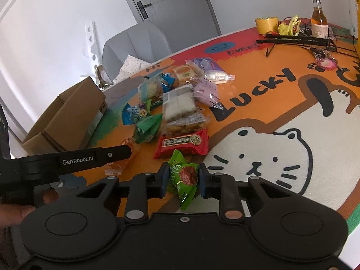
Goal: Organize snacks
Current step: 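Carry the green candy into the cardboard box with the right gripper and release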
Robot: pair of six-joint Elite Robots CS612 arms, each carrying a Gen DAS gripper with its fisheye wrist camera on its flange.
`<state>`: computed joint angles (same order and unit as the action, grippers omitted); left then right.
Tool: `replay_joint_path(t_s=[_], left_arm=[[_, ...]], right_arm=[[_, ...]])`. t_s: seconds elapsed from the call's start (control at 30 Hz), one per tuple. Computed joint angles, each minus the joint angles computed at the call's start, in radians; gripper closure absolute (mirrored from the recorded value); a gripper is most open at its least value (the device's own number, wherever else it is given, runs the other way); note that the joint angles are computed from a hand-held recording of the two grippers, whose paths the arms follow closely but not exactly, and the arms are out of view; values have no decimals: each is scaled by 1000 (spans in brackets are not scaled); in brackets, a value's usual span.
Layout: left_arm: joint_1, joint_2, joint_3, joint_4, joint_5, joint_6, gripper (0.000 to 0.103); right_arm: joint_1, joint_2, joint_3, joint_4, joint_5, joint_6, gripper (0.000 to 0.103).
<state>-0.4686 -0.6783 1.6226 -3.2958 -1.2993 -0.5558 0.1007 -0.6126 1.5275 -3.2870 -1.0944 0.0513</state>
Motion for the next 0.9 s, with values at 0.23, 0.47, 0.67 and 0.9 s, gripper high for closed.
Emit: replay_joint_path(t_s=[0.23,0.47,0.67,0.9], left_arm=[[-2,-22,35,-48,24,0,89],[-3,-52,75,-101,46,3,90],[-3,-80,109,-147,77,17,90],[3,-107,138,-188,108,35,90]], right_arm=[[5,-9,7,-46,11,6,78],[14,-15,5,-77,25,9,78],[29,-17,-6,-102,40,8,78],[49,-16,-28,-114,51,2,78]])
